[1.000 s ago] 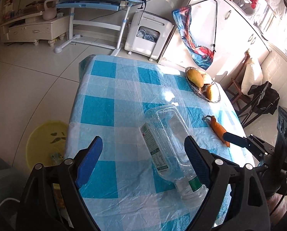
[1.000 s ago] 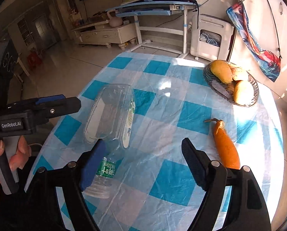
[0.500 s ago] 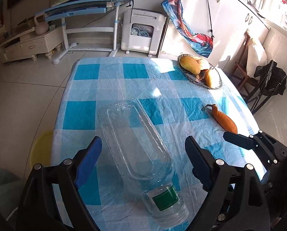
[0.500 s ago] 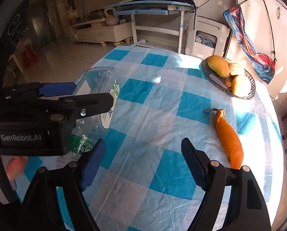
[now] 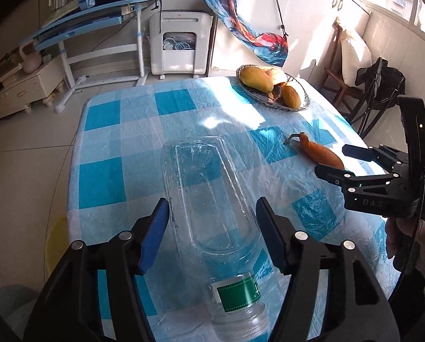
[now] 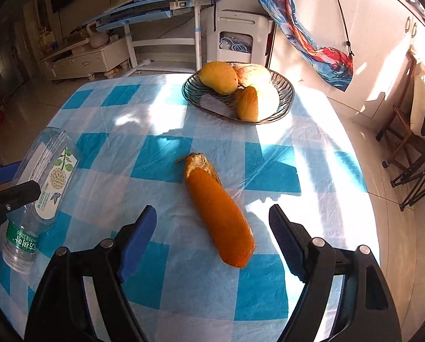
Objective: Collect trash
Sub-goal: 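Grasp the long orange peel with the right gripper while the left gripper holds the bottle, then carry the bottle and long peel to the yellow basin and open both grippers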
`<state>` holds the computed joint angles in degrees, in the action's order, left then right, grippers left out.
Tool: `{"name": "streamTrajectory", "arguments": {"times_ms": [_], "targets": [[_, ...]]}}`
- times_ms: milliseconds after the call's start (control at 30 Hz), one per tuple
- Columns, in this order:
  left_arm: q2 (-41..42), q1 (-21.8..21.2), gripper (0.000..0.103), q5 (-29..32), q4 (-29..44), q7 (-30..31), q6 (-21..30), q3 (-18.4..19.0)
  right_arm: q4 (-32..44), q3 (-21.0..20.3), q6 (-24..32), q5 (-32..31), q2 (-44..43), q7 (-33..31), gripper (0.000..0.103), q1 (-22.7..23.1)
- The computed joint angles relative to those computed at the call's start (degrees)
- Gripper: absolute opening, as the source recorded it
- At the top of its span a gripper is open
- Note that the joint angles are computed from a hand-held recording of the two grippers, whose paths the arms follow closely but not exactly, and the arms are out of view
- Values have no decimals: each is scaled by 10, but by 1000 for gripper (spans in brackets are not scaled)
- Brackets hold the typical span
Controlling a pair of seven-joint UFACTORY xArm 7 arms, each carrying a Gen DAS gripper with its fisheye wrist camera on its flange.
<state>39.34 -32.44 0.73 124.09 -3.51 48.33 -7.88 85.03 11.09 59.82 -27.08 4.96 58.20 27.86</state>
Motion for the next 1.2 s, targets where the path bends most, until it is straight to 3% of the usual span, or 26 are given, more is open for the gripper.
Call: {"name": "streamTrajectory", "arguments": {"times_ms": [67,267,333,400,467,633,833,1200], "targets": [[0,-1,60,6,5,-8,7,8,4,-1,-3,14,7,-9,77,-2],[12,-6,61,20,29,-39,27,19,19,-4,17,40,21,-25,58,2],[20,-19,61,42,40,-43,37,29,20,-4,18,42,19,-25,50,3],[18,-27,61,61,34,-40,35,34,18,-4,8,50,17,-30,35,3],[7,-27,57,66,14,-34,21,31,21,-2,2,59,20,-40,29,4],[-15,-17,54,64,-20,-30,1,24,44,-3,17,51,37,-55,28,16],[-47,-13,54,75,-66,-44,-40,27,28,-4,-28,58,23,-37,24,13],[-103,15,54,91,-144,-71,-95,26,127,-9,-67,14,80,-25,23,55]]}}
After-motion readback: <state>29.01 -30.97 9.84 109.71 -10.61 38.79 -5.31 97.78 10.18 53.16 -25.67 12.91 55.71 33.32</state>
